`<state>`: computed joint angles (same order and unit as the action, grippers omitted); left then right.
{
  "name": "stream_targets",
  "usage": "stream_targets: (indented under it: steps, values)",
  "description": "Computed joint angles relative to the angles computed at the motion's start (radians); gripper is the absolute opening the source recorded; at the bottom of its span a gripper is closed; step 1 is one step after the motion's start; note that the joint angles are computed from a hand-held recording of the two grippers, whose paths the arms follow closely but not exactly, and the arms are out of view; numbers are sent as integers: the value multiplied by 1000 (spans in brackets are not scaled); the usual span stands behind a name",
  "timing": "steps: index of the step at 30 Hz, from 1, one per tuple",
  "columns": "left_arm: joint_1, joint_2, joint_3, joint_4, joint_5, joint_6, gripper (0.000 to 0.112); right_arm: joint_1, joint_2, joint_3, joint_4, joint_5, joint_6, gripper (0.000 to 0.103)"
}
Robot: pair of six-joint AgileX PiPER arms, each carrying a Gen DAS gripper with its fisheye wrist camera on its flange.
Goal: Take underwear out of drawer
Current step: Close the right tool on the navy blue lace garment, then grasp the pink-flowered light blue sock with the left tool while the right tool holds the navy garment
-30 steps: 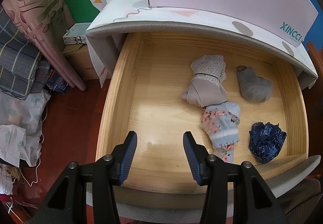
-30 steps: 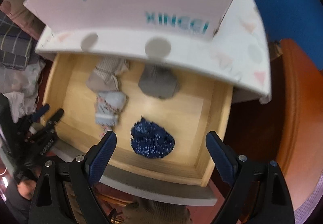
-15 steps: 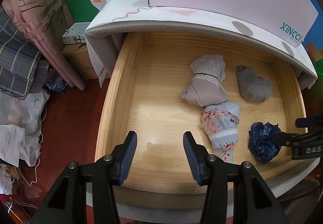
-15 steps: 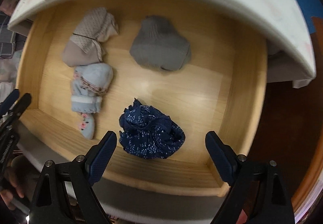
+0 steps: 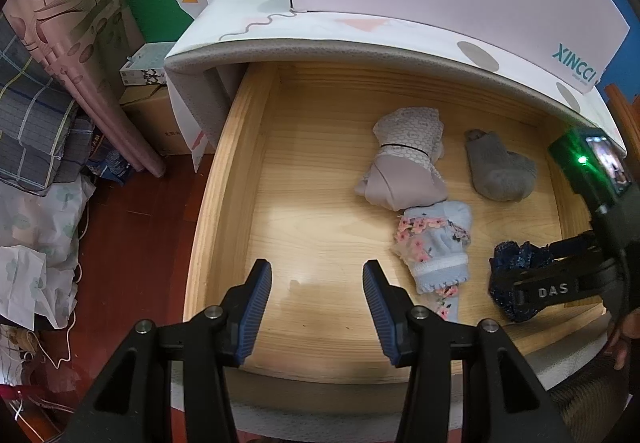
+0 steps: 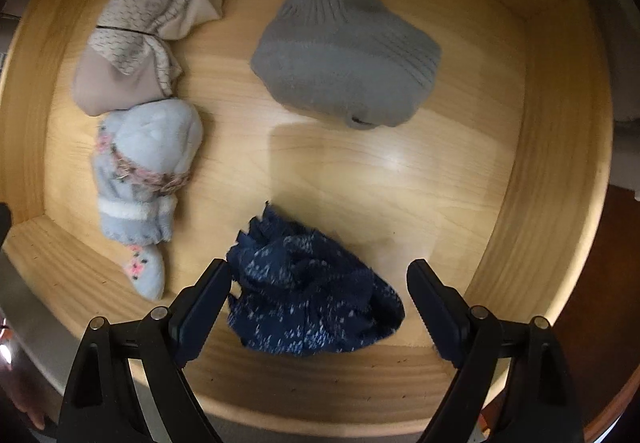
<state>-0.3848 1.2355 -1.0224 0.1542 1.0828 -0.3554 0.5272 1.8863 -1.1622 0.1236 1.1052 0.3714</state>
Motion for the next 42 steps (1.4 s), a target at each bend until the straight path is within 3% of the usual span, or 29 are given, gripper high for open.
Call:
stream_targets:
  steps: [12,16,21,25,32,42]
  values:
    - [3,3,-1,-8,0,4,48,-31,90,-27,42,-16,-50,83]
    - [0,2,-1,-5,1,1,48,-27,86,-35,45,-8,-39,75]
    - [-1,4,-2,-1,2,-2,48,-16,31,33,51,-24,-24,63]
    - [-3,3,-2,-1,4,-4,48,1,-2,76,51,-37,-4,47]
    - [-19,7,-4,17,18,-19,48,39,-82,165,10,-70,68,39]
    - [-28,21,-12,22,32,-24,48,71,-243,309,-16,-126,160,37]
